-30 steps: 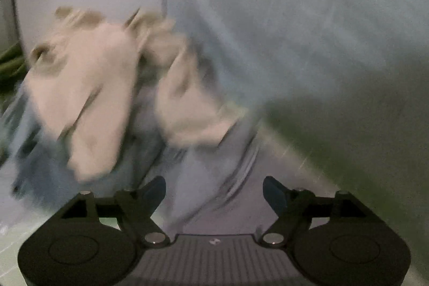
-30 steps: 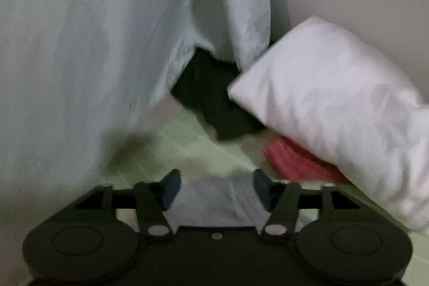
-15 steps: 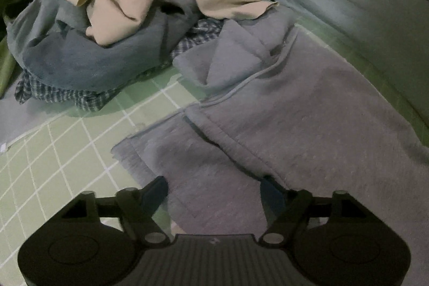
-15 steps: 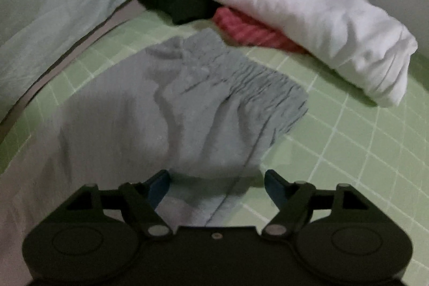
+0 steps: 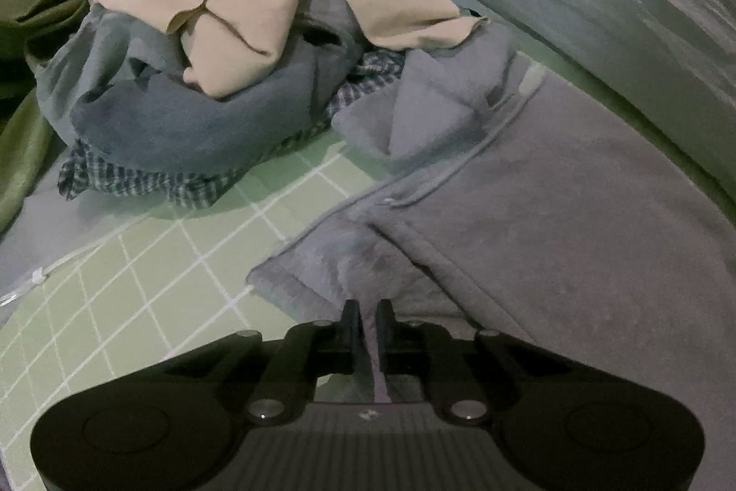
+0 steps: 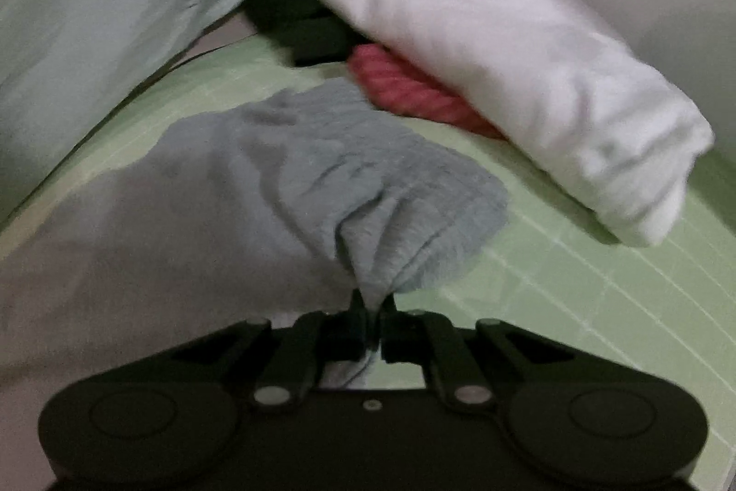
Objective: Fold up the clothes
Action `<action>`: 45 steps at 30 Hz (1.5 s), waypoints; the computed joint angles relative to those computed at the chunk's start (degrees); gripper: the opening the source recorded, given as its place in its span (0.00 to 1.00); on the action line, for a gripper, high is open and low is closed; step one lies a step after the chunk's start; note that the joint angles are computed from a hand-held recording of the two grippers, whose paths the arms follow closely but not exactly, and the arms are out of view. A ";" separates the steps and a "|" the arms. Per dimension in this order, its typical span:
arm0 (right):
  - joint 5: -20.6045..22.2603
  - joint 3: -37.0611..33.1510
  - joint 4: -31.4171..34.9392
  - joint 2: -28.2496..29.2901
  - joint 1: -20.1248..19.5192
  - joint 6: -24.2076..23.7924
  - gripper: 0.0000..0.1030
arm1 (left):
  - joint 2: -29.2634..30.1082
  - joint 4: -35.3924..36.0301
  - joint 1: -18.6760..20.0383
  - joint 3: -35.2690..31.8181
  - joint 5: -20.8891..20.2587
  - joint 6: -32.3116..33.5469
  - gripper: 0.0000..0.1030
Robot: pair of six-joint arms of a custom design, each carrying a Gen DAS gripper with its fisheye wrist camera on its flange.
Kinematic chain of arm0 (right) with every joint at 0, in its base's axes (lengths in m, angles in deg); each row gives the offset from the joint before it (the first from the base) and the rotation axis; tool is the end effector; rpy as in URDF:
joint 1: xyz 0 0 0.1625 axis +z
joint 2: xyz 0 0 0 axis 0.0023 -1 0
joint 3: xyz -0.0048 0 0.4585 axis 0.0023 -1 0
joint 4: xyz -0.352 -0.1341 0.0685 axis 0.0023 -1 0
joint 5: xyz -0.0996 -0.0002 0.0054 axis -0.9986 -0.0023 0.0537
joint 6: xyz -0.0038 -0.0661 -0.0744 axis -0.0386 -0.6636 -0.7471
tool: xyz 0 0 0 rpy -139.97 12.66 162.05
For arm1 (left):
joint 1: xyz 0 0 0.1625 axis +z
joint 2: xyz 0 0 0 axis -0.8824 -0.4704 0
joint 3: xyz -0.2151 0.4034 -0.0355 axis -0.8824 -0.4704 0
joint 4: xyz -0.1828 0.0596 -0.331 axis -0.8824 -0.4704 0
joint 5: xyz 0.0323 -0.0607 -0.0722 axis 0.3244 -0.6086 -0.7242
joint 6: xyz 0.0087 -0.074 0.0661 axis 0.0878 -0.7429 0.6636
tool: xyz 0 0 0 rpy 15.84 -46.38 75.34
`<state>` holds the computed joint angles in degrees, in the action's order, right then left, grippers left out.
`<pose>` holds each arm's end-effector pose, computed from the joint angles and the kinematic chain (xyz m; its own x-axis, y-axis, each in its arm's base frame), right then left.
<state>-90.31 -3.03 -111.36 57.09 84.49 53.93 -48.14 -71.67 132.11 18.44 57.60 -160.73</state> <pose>-0.0127 -0.7583 0.2168 -0.5917 0.5924 0.5467 -0.0804 0.6315 -0.7712 -0.0171 -0.7221 0.1832 -0.2665 -0.8827 -0.3871 -0.1433 0.4334 -0.8897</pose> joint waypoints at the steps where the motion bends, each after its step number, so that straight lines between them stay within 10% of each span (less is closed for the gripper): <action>1: 0.16 0.99 -0.20 -0.87 -0.37 0.81 0.05 | -0.51 -0.98 -0.29 1.27 -0.32 0.52 0.09; 20: 5.25 16.81 -7.11 -11.16 -5.10 -6.52 0.11 | -13.60 -9.33 -9.85 28.85 -9.17 -7.48 0.23; 26: 5.51 23.21 -19.49 -10.65 -2.13 -18.17 0.30 | -15.19 -18.58 -10.54 32.05 -8.93 -0.35 0.28; 31: 11.00 30.08 -25.26 -9.86 1.42 -24.19 0.44 | -16.09 -27.27 -11.66 34.40 -5.70 8.58 0.80; 36: 10.21 30.37 -29.62 -4.44 5.27 -31.90 0.75 | -16.98 -33.04 -11.09 35.15 -4.07 15.96 0.85; 45: 3.24 27.54 -30.77 1.75 7.87 -38.06 0.77 | -16.17 -53.84 -7.56 36.62 -9.15 32.02 0.68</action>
